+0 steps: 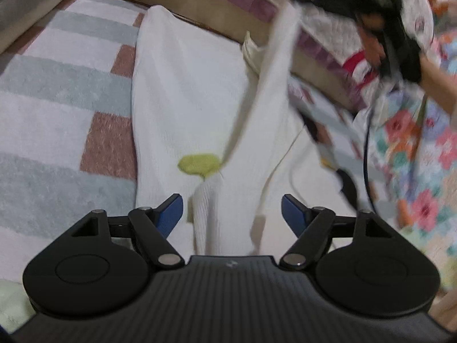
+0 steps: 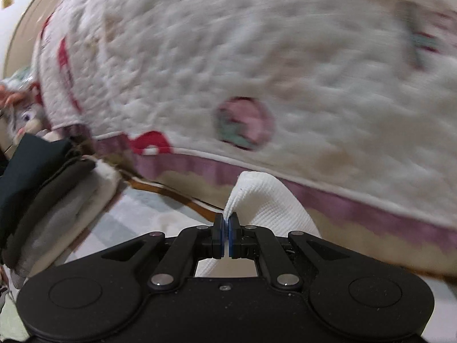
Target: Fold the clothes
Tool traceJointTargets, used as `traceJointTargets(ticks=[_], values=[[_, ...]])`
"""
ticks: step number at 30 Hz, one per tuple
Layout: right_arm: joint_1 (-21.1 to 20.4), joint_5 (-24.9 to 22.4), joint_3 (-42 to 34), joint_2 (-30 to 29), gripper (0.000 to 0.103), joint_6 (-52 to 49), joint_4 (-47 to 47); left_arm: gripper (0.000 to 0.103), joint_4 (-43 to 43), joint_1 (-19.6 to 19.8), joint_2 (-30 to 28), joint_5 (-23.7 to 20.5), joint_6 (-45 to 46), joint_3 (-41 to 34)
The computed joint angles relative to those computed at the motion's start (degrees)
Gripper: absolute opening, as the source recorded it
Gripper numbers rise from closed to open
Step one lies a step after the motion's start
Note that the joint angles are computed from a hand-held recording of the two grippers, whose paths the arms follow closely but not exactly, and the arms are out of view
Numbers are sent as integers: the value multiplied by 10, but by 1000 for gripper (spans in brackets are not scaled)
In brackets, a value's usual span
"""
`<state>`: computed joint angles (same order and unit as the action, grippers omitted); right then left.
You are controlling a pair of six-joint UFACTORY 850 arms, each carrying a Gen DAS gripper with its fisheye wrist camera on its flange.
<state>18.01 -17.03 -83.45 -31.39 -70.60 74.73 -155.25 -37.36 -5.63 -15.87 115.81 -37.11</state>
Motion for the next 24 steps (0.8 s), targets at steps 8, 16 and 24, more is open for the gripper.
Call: traceJointTargets(ticks=[8, 16, 24], values=[[31, -53, -124, -105, 4, 71, -89, 51, 75, -6, -18, 38, -67, -11], [29, -46, -152, -155, 4, 13, 4, 6, 44, 23, 60, -71, -126, 83], [56, -53, -193, -193, 5, -40, 55, 6, 79, 29, 60, -65, -163, 83]])
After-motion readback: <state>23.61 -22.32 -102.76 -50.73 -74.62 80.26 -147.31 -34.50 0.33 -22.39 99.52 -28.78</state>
